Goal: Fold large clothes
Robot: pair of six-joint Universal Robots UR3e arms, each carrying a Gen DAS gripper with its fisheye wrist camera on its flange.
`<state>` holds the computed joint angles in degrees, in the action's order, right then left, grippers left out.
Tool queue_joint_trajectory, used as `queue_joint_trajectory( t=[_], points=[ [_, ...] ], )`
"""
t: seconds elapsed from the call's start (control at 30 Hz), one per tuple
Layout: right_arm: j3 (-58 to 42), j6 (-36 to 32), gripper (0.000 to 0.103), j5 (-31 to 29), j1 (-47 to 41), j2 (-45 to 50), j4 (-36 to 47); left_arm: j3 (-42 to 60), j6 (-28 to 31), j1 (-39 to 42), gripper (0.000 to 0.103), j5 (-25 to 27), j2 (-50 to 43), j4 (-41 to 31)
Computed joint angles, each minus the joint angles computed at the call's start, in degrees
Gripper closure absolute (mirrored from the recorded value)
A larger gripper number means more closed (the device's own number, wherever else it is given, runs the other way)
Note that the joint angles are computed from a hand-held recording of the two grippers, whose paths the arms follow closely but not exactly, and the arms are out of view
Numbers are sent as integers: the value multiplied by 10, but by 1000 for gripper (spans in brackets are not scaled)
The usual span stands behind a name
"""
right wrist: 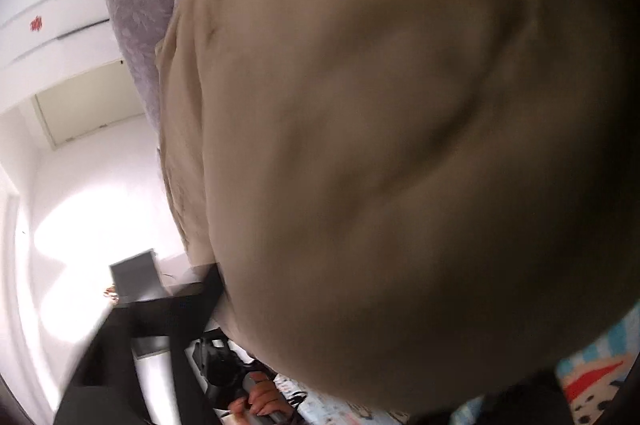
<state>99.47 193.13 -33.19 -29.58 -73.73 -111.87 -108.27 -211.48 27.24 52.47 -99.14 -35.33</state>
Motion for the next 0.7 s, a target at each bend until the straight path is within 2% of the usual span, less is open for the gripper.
queue_joint_trajectory(
  t=[0.07, 0.17, 0.3, 0.43, 0.5, 0.57, 0.67, 0.7],
  points=[
    [1, -18, 70, 11, -4, -4, 11, -8, 9, 0, 78, -1, 23, 7],
    [-23, -76, 78, 11, -5, -11, 65, -1, 44, -11, 80, 8, 60, -17],
    [-17, -139, 80, 25, -29, -45, 136, -22, 114, 3, 80, -13, 129, -76],
    [11, -229, 80, 16, -62, -109, 236, -66, 213, 55, 80, -61, 225, -202],
    [40, -270, 80, 7, -87, -153, 292, -86, 297, 105, 80, -85, 299, -323],
    [70, -316, 80, -7, -118, -207, 360, -90, 397, 165, 80, -101, 379, -487],
    [108, -413, 80, -50, -187, -303, 508, -42, 638, 306, 80, -87, 489, -847],
    [117, -445, 80, -68, -213, -334, 560, -14, 721, 365, 80, -55, 516, -967]
  ],
)
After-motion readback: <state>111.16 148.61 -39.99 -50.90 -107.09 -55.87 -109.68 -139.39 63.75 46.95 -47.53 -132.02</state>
